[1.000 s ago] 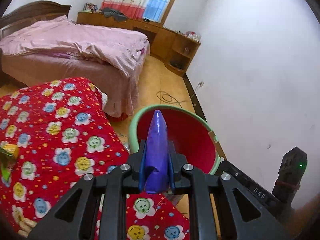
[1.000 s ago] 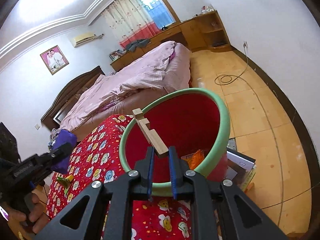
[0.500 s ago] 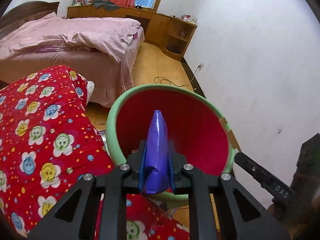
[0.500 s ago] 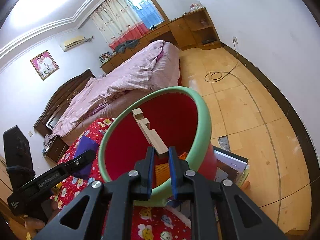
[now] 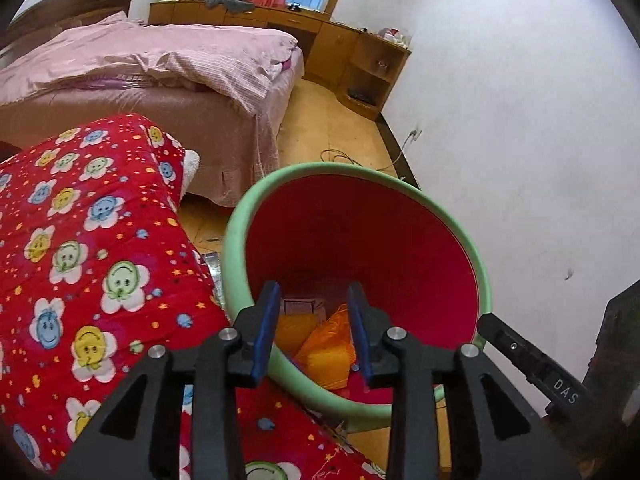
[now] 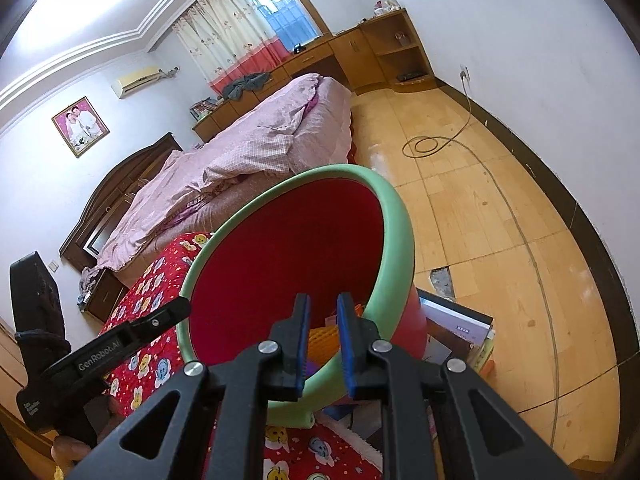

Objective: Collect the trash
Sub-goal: 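Open both tools over the bucket to drop the bar and stick, then move both open tools back toward the items on the bedspread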

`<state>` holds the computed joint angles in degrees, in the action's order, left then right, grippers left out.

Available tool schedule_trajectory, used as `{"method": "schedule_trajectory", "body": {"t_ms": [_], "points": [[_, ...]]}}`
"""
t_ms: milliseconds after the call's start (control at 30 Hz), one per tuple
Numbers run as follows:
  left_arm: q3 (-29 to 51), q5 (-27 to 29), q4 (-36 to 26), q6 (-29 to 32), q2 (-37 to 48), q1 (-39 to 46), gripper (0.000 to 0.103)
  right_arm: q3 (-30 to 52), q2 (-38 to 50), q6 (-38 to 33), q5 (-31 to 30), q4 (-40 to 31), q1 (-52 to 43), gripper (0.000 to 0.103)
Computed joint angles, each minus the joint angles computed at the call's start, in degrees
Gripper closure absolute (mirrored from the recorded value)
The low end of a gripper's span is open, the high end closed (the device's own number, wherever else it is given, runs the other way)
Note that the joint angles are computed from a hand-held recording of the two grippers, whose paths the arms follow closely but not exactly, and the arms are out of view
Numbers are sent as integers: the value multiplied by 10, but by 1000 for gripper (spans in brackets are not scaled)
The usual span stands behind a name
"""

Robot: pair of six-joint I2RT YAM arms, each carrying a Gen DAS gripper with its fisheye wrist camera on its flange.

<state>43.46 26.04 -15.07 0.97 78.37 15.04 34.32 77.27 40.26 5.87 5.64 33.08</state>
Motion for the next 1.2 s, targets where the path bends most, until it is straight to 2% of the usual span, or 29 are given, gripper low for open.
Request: {"method": "schedule_trajectory", "body": {"t_ms": [233, 400, 533, 633, 800, 1200], "points": [[-2, 15, -39, 13, -33, 36, 68, -1, -13, -1, 7, -8, 6, 83], [-2, 24, -86, 34, -63, 65, 68, 3, -25, 4, 27, -24, 30, 75], [1, 27, -127, 59, -84, 100, 68, 13, -30, 4, 31, -40, 48, 59], [2, 34, -150, 77, -100, 131, 68, 23, -32, 4, 39, -53, 67, 56], [6, 30, -191, 115, -128, 185, 68, 43, -37, 7, 65, -72, 109, 50], [43, 95, -289, 235, -151, 366, 68, 116, -15, 20, 140, -136, 217, 33]]}}
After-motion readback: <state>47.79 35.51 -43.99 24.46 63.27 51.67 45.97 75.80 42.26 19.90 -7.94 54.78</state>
